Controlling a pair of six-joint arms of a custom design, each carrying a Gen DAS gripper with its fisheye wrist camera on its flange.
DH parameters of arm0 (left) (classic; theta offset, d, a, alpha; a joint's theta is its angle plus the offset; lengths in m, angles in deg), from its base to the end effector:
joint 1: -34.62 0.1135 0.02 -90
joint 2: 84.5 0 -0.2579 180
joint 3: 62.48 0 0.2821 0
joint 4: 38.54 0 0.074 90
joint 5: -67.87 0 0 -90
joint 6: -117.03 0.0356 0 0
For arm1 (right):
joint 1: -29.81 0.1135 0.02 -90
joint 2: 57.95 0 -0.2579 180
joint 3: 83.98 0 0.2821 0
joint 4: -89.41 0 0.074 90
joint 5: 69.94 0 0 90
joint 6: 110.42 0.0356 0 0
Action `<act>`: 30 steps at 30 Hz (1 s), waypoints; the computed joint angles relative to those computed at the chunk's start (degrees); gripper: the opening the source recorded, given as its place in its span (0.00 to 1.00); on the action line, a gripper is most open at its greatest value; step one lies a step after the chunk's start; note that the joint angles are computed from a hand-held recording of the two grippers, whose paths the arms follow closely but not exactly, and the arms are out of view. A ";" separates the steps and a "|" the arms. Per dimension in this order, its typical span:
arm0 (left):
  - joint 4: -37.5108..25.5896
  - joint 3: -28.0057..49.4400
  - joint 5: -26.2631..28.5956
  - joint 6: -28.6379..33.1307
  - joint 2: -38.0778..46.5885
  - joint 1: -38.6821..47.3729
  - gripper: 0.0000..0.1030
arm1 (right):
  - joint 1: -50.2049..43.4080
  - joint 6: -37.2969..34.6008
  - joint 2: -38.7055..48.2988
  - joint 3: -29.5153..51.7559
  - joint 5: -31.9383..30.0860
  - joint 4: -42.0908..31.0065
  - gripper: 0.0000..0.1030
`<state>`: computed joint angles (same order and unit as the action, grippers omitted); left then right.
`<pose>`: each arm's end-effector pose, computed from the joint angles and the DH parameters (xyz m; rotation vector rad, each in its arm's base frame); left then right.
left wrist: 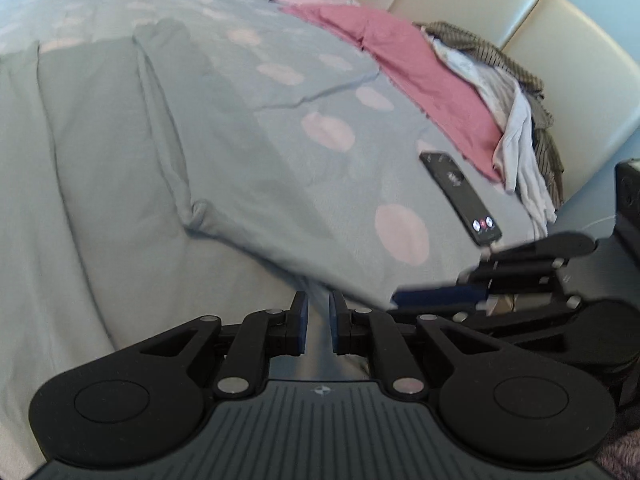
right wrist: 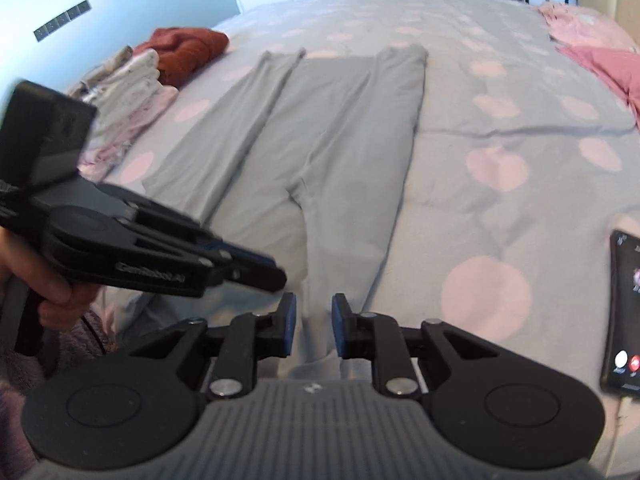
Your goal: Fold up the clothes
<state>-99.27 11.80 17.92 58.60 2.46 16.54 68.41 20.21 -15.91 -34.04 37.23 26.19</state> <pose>0.2880 -0.1181 0.2121 1.2335 2.3329 -0.9087 0.1389 0.0974 0.2362 0.1610 2.4809 0.2056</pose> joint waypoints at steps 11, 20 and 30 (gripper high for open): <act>3.56 -4.22 3.74 1.85 1.55 -4.18 0.00 | 2.81 2.09 0.77 1.71 3.77 -1.20 0.04; -8.20 -6.23 3.54 10.72 0.44 -3.32 0.00 | 0.63 1.95 1.85 0.95 0.07 -0.72 0.04; -18.19 -4.78 -1.65 17.64 -1.10 1.44 0.00 | 5.91 5.70 1.38 0.67 -2.47 -5.34 0.08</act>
<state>-117.46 7.03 16.26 76.25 1.36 17.98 74.32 25.91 -14.53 -33.37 34.76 20.85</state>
